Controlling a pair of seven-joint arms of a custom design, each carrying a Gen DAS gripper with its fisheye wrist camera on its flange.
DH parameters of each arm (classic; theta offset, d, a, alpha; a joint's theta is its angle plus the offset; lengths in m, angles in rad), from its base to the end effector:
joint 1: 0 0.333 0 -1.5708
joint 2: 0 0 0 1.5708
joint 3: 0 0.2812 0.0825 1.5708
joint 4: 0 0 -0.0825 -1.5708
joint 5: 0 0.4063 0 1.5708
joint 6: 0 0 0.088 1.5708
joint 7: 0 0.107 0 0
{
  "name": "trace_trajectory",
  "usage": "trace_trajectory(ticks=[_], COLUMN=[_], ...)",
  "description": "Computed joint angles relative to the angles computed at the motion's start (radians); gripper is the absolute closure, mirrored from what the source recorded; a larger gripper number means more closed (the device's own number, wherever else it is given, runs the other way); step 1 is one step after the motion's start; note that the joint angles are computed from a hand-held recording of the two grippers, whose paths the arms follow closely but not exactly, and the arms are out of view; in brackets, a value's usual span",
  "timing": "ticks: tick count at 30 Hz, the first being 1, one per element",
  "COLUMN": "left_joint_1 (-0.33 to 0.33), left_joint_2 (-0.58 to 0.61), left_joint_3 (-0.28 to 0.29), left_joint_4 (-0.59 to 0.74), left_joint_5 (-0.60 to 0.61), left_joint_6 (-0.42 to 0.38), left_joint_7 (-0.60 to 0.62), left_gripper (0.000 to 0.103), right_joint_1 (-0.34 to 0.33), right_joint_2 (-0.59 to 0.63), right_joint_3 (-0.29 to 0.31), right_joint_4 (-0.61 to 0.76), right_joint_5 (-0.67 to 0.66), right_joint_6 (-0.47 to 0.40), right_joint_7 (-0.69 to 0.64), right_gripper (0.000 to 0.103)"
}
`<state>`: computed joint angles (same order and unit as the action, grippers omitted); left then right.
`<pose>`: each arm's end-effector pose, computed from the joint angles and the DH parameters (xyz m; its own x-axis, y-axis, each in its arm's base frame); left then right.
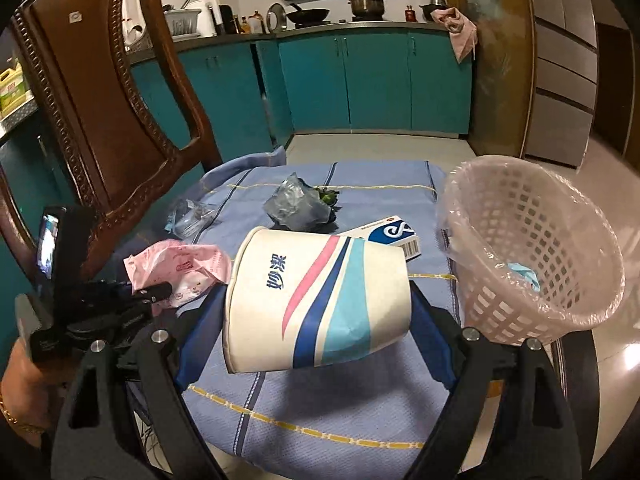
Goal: Collect trash
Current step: 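Grasp the pink bag with the left gripper while the right gripper lifts the cup, then drop the paper cup with the right gripper while the left gripper drops the pink bag into the wastebasket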
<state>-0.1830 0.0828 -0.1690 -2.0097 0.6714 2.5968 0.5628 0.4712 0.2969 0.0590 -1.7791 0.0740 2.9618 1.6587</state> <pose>0.5833 -0.2257 0.4215 0.1677 -0.9858 -0.0026 -0.7710 -0.1296 -0.6236 0.6041 0.3438 0.4538 0.4171 -0.8965 -0.1493 -0.6275 -0.1653 -0.7608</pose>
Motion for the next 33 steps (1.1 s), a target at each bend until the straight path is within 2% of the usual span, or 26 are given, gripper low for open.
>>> trace_trajectory(ticks=[3, 5, 7, 8, 12, 15, 21, 33], left_joint_1=[-0.008, 0.009, 0.025, 0.031, 0.042, 0.048, 0.055, 0.048], left_joint_2=[-0.104, -0.165, -0.207, -0.216, -0.215, -0.198, -0.193, -0.179], left_joint_3=[-0.003, -0.02, -0.051, -0.059, -0.071, -0.065, -0.066, -0.066], left_joint_4=[-0.083, -0.134, -0.159, -0.166, -0.174, -0.165, -0.163, -0.149], left_joint_5=[0.226, 0.326, 0.415, 0.428, 0.409, 0.364, 0.371, 0.354], left_joint_6=[0.091, 0.143, 0.124, 0.125, 0.143, 0.153, 0.156, 0.146], left_joint_7=[-0.207, -0.326, -0.431, -0.445, -0.424, -0.384, -0.399, -0.377], left_gripper=[0.094, 0.094, 0.094, 0.094, 0.094, 0.094, 0.094, 0.093], right_joint_1=[0.023, 0.039, 0.097, 0.121, 0.117, 0.093, 0.068, 0.062], right_joint_2=[-0.009, -0.02, -0.037, -0.044, -0.052, -0.046, -0.043, -0.044], right_joint_3=[-0.021, -0.039, -0.107, -0.136, -0.139, -0.112, -0.083, -0.073], right_joint_4=[-0.014, -0.03, -0.056, -0.066, -0.076, -0.068, -0.062, -0.063], right_joint_5=[-0.031, -0.06, -0.155, -0.2, -0.252, -0.249, -0.231, -0.22], right_joint_6=[0.018, 0.034, 0.064, 0.074, 0.087, 0.077, 0.063, 0.056], right_joint_7=[0.028, 0.054, 0.147, 0.194, 0.251, 0.244, 0.219, 0.206], right_gripper=[0.018, 0.018, 0.018, 0.018, 0.018, 0.018, 0.018, 0.018])
